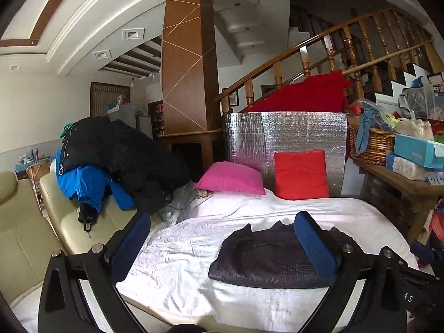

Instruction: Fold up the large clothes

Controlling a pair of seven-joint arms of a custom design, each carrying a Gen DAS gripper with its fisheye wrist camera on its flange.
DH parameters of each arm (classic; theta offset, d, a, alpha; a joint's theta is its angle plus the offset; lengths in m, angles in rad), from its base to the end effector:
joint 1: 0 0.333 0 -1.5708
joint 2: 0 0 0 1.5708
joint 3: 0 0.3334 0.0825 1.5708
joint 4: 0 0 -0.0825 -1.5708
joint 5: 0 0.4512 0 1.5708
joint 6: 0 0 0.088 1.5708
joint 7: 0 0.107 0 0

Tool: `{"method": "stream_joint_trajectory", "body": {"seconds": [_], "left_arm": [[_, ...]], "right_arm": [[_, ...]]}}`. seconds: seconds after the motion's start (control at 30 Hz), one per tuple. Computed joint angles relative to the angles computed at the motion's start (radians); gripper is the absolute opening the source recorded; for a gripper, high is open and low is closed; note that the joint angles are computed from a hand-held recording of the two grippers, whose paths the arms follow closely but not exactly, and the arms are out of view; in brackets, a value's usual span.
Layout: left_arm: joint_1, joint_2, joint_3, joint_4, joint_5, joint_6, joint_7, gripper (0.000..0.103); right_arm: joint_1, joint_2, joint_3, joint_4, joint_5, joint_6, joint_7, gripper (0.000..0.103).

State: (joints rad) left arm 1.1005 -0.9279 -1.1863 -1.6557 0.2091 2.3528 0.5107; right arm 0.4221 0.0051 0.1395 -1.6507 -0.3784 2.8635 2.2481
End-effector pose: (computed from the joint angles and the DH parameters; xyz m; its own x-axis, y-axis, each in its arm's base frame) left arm 0.4989 -0.3976 0.7490 0.5002 -0.8658 0.0156 -0.1205 -0.0874 -0.9889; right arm 0.5578 0.3747 0.7503 0.3395 -0.9048 -0.2572 -0.4101 0.1037 -0.9061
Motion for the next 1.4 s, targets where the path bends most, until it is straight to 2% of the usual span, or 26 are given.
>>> {"method": "stream_joint_trajectory", "body": {"seconds": [1.4], "left_arm": [[0.021, 0.0, -0.014, 0.017, -0.041, -0.025, 0.045, 0.103]], "right_arm": [[0.004, 0.011, -0.005, 0.013, 0.056, -0.012, -0.05, 0.079]]}}
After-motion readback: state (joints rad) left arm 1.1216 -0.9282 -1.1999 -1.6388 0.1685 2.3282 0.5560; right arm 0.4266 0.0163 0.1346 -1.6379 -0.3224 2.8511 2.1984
